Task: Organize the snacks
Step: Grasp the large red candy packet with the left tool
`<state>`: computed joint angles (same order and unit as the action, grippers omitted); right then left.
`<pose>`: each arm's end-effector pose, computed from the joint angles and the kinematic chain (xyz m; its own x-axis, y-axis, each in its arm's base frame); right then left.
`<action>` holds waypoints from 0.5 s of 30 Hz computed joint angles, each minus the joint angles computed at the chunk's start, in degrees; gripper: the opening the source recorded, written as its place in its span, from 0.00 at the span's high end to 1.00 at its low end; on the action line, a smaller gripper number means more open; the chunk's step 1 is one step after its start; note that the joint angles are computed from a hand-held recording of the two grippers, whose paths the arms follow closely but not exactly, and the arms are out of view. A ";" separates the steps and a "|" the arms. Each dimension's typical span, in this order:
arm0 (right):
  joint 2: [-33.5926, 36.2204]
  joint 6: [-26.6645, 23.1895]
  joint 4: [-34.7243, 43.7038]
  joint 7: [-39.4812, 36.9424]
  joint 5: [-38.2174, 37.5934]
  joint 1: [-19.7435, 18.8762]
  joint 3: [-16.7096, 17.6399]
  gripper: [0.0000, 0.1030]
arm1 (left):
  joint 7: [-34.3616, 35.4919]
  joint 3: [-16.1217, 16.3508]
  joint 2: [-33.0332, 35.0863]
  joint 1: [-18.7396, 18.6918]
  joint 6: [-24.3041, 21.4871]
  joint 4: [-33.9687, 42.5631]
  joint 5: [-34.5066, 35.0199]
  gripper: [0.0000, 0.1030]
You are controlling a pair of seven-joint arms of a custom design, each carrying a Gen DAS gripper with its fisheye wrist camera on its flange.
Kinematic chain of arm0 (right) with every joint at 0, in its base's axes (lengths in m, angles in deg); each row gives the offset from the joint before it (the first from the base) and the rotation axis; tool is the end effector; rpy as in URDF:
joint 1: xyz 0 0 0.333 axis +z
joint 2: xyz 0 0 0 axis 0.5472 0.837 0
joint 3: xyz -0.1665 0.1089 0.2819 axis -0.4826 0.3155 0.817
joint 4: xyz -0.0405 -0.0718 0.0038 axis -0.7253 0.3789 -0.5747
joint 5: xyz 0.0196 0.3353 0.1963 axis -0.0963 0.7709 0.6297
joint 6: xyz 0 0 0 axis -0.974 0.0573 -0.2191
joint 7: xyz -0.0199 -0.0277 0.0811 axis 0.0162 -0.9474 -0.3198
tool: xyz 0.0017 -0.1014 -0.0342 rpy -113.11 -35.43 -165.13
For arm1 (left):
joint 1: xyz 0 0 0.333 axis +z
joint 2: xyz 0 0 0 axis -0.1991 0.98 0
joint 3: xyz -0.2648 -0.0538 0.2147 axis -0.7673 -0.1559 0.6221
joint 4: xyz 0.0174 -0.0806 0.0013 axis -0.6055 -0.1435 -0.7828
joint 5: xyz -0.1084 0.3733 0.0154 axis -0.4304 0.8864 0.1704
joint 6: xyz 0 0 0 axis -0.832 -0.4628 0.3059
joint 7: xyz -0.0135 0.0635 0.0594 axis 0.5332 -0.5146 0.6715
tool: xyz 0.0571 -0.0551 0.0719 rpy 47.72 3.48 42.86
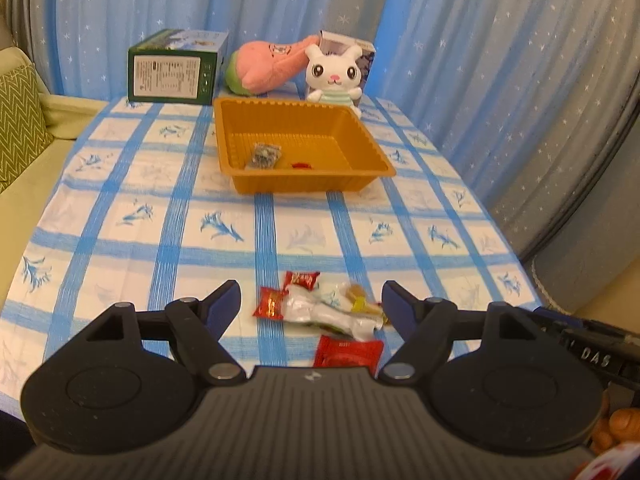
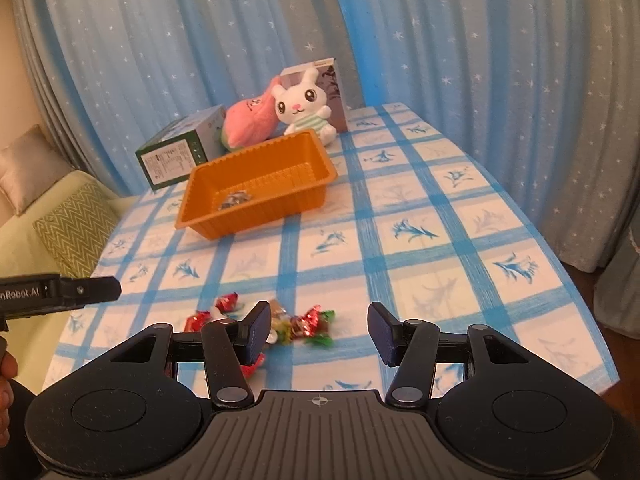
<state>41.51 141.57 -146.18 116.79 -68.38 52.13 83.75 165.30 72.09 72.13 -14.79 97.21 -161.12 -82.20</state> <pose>0.5933 0.2182 0.5553 -0.1668 -0.9457 -0.2791 -0.6117 0.3212 -0.7229 0.6893 -0.2064 0.5711 -0.3173 -0.9201 0.2297 -0.7284 0.0814 -0.6803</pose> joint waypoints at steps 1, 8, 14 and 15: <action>-0.22 -0.24 -0.27 0.63 -0.59 0.13 -0.13 0.48 | 0.29 -0.22 0.02 0.19 -0.20 -0.18 -0.35 0.27; 0.19 -0.66 -1.18 1.04 -0.29 -0.49 0.24 0.48 | 1.73 -0.77 0.86 0.20 -1.87 -0.81 -1.61 0.28; 2.97 0.40 -0.08 -2.50 2.48 -0.44 -0.91 0.48 | 1.69 -0.78 2.83 -0.53 -4.24 -0.07 -1.14 0.42; 3.49 0.69 0.13 -3.16 2.88 -0.29 -1.21 0.48 | 1.55 -0.67 3.15 -0.74 -4.70 0.06 -0.82 0.43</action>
